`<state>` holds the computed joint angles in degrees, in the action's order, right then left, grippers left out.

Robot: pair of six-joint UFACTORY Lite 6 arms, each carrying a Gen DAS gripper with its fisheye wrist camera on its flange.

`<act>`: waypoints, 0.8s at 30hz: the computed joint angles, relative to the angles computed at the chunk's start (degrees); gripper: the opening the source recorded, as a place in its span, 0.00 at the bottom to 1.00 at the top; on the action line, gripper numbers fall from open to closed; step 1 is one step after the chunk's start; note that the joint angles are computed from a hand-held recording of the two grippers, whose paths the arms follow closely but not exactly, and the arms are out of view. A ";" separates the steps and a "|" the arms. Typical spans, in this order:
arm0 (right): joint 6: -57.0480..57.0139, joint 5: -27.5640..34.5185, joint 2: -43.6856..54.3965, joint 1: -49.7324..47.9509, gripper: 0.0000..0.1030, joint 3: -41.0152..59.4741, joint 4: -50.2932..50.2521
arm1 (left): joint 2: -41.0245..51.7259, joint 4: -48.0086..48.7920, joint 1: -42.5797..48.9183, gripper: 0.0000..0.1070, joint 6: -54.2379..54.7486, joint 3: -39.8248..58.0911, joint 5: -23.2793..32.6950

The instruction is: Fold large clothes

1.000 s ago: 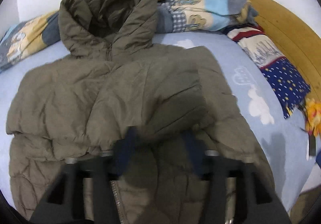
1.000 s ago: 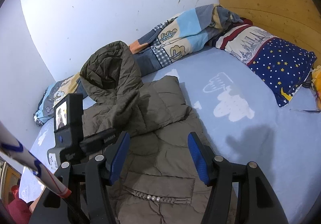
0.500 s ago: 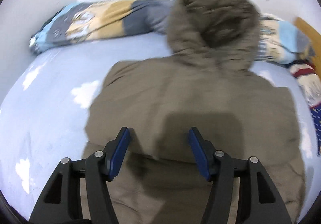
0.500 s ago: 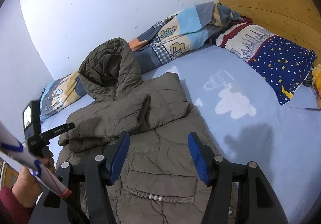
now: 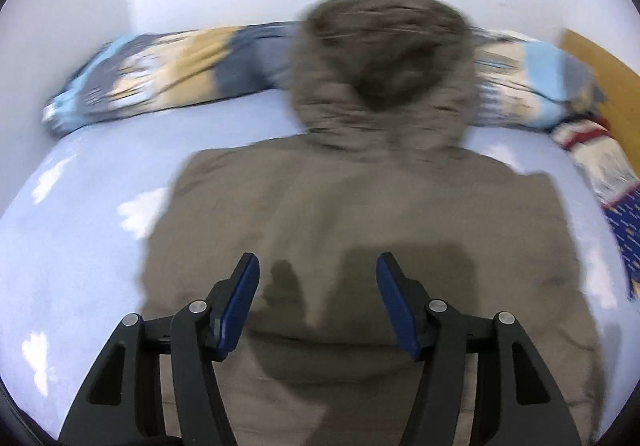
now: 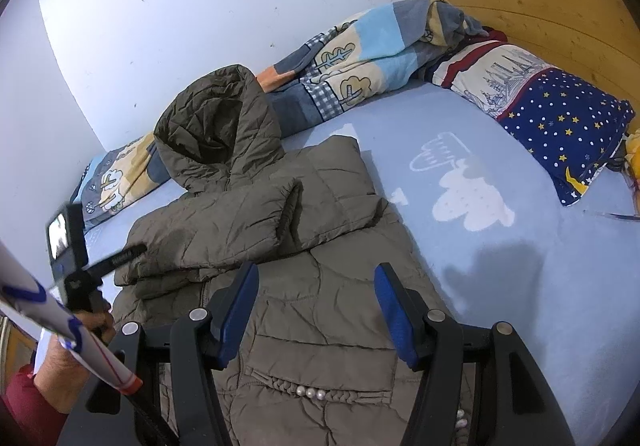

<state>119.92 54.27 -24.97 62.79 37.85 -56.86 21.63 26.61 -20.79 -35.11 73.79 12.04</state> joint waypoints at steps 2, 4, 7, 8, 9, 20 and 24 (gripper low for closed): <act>-0.41 -0.63 0.50 -0.19 0.63 0.27 0.25 | 2.56 -5.93 -3.06 0.56 5.85 2.63 1.66; -0.79 -0.78 0.78 -0.15 0.63 0.45 0.50 | 6.65 -5.22 -5.72 0.56 4.22 5.66 3.64; -0.98 -0.61 0.61 -0.51 0.63 0.33 0.72 | 13.67 -2.46 -7.55 0.57 0.25 10.54 7.71; -1.02 -0.74 0.71 -0.81 0.63 0.34 0.78 | 13.40 0.22 -7.88 0.57 -2.47 9.68 7.10; -1.15 -1.12 0.62 -1.36 0.63 0.09 0.94 | 12.66 0.67 -7.94 0.57 -2.91 8.91 6.95; -2.63 -5.88 1.25 -3.58 0.63 -0.42 2.80 | -26.74 -12.50 -2.44 0.56 13.63 -28.29 4.24; -4.17 -6.63 5.17 -2.29 0.63 1.20 3.66 | -44.56 -16.68 2.59 0.56 20.32 -43.35 7.70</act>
<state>115.75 47.64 -19.80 60.50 39.04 -53.20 -22.93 9.94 -18.19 -14.78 30.43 19.74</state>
